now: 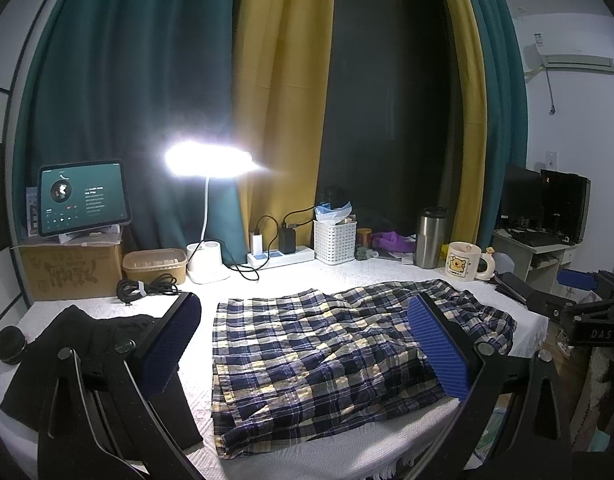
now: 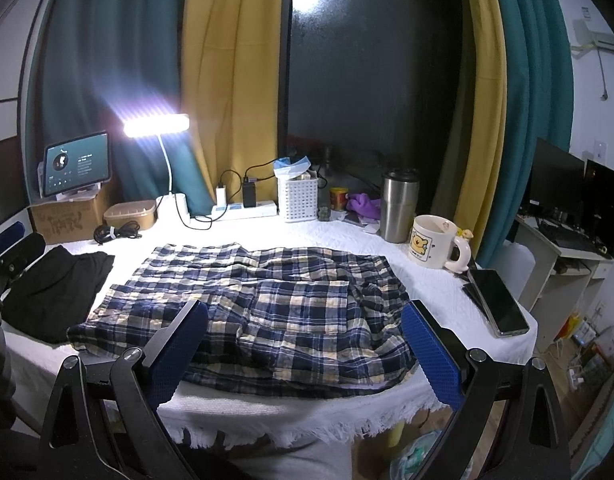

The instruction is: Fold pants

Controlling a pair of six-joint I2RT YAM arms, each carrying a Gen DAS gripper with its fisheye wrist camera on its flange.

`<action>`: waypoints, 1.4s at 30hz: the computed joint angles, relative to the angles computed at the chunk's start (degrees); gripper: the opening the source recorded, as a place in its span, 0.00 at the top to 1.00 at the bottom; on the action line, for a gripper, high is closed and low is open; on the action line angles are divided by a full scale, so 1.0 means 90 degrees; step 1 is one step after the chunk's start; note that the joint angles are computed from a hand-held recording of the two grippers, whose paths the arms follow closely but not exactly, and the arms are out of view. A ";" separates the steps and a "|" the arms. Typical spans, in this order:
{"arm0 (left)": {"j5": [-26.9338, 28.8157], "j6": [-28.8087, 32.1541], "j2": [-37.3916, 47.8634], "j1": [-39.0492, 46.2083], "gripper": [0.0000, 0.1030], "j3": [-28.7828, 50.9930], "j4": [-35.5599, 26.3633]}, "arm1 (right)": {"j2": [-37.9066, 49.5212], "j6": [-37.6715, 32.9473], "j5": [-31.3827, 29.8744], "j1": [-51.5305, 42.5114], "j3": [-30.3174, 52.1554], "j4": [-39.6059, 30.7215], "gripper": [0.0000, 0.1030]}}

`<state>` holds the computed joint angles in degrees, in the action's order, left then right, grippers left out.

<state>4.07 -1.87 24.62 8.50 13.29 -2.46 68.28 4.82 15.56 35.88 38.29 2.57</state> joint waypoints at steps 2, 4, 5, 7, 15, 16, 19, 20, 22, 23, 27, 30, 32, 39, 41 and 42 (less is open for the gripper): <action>-0.0003 -0.0001 -0.0031 -0.0011 0.01 0.0000 -0.0022 | 0.0020 0.0003 0.0008 0.0019 0.0048 -0.0032 0.05; -0.0028 -0.0004 -0.0039 -0.0036 0.01 0.0002 -0.0029 | 0.0062 0.0007 0.0025 0.0045 0.0077 -0.0025 0.05; -0.0027 -0.0004 -0.0045 -0.0037 0.01 -0.0002 -0.0028 | 0.0078 0.0008 0.0022 0.0042 0.0100 -0.0038 0.05; -0.0024 -0.0011 -0.0042 -0.0037 0.01 -0.0006 -0.0021 | 0.0114 0.0014 0.0026 0.0040 0.0081 -0.0001 0.05; 0.0006 0.0078 0.0408 -0.0044 0.01 0.0017 0.0346 | 0.0388 -0.0070 -0.0075 -0.0051 0.0158 0.0165 0.05; 0.0087 0.0097 0.0601 0.0026 0.01 0.0031 0.0489 | 0.0513 -0.0101 -0.0149 -0.0129 0.0149 0.0284 0.05; 0.0214 0.0173 0.1291 0.0173 0.01 0.0087 0.0981 | 0.0933 -0.0115 -0.0321 -0.0341 0.0348 0.0400 0.05; 0.0224 0.0214 0.1571 0.0206 0.01 0.0136 0.1150 | 0.1076 -0.0119 -0.0391 -0.0417 0.0421 0.0430 0.05; 0.0280 0.0281 0.2184 0.0300 0.01 0.0247 0.1506 | 0.1500 -0.0152 -0.0500 -0.0583 0.0658 0.0489 0.05; 0.0316 0.0307 0.2513 0.0350 0.01 0.0337 0.1659 | 0.1661 -0.0164 -0.0541 -0.0648 0.0766 0.0491 0.05; 0.0330 0.0454 0.3676 0.0465 0.01 0.0698 0.2220 | 0.2255 -0.0199 -0.0739 -0.0951 0.1271 0.0453 0.05; 0.0396 0.0515 0.4452 0.0572 0.01 0.1037 0.2453 | 0.2644 -0.0239 -0.0842 -0.1169 0.1689 0.0361 0.05; 0.0524 0.0487 0.4983 0.0671 0.01 0.1321 0.2532 | 0.2921 -0.0257 -0.0953 -0.1334 0.2003 0.0264 0.05; 0.0599 0.0710 0.6766 0.0925 0.01 0.2693 0.2268 | 0.4189 -0.0441 -0.1336 -0.1802 0.3546 -0.0353 0.05; 0.0545 0.0759 0.7292 0.0962 0.01 0.3159 0.2133 | 0.4552 -0.0462 -0.1429 -0.1887 0.4045 -0.0586 0.05; 0.0535 0.0768 0.7518 0.0979 0.01 0.3377 0.2051 | 0.4757 -0.0475 -0.1489 -0.1940 0.4327 -0.0716 0.05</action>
<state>8.89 5.04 92.28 17.31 43.68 16.00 111.09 0.54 2.16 18.42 77.24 -3.88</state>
